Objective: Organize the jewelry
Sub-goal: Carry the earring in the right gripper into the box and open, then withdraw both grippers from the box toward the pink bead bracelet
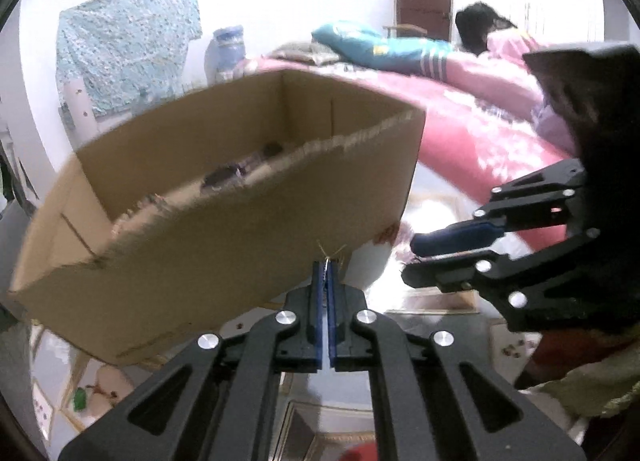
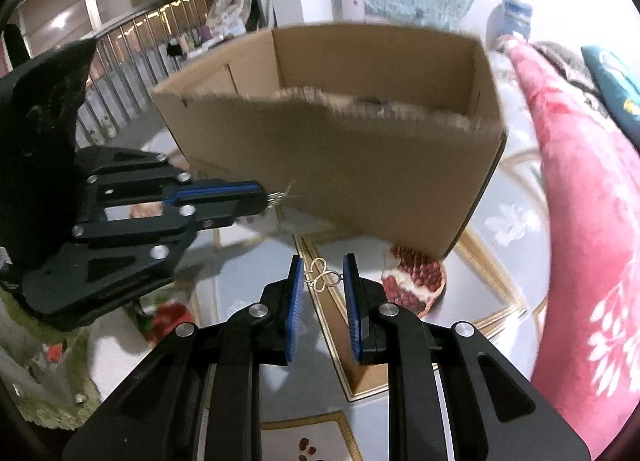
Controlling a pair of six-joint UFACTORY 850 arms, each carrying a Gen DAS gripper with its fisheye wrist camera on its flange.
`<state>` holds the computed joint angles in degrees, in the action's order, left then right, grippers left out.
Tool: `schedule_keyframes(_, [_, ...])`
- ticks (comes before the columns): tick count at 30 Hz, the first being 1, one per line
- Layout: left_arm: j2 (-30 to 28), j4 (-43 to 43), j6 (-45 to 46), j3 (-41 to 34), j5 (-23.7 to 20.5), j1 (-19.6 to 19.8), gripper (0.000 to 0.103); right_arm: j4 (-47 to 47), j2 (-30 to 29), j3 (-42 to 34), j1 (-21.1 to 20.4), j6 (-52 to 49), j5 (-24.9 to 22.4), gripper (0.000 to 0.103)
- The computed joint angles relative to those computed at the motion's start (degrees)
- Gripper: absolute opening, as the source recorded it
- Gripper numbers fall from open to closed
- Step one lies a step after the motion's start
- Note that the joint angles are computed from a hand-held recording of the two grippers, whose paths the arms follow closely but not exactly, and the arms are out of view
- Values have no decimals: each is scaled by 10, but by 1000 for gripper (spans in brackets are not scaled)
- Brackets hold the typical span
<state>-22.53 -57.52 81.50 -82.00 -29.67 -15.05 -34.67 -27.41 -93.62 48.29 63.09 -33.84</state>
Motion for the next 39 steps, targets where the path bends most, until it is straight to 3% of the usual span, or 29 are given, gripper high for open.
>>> schedule_keyframes(8, [35, -91, 39, -24, -48, 32, 2, -76, 24, -30, -2, 28, 40, 18])
schedule_keyframes(12, [-10, -42, -38, -100, -73, 41, 2, 16, -14, -102, -30, -91, 46, 18])
schedule_keyframes(14, [-63, 33, -135, -173, -97, 39, 2, 122, -52, -160, -51, -192, 21, 18])
schedule_keyframes(16, [-106, 93, -201, -232, -113, 36, 2, 212, -107, -238, -75, -264, -37, 18])
schedule_keyframes(20, [-204, 218, -329, -366, -162, 25, 2, 291, -203, -378, -104, -319, -142, 18])
schedule_keyframes(25, [-276, 306, -411, -469, -207, 16, 3, 298, -279, -495, -117, -326, -231, 18])
schedule_keyframes(27, [-285, 305, -416, -484, -221, 18, 7, 297, -285, -506, -118, -329, -235, 18])
schedule_keyframes(30, [-271, 304, -408, -462, -204, 18, 21, 288, -277, -497, -119, -328, -229, 21])
schedule_keyframes(34, [-265, 300, -406, -453, -197, 21, 21, 284, -253, -456, -119, -318, -204, 22])
schedule_keyframes(39, [-215, 268, -380, -387, -144, 31, 21, 259, -200, -381, -113, -286, -147, 30])
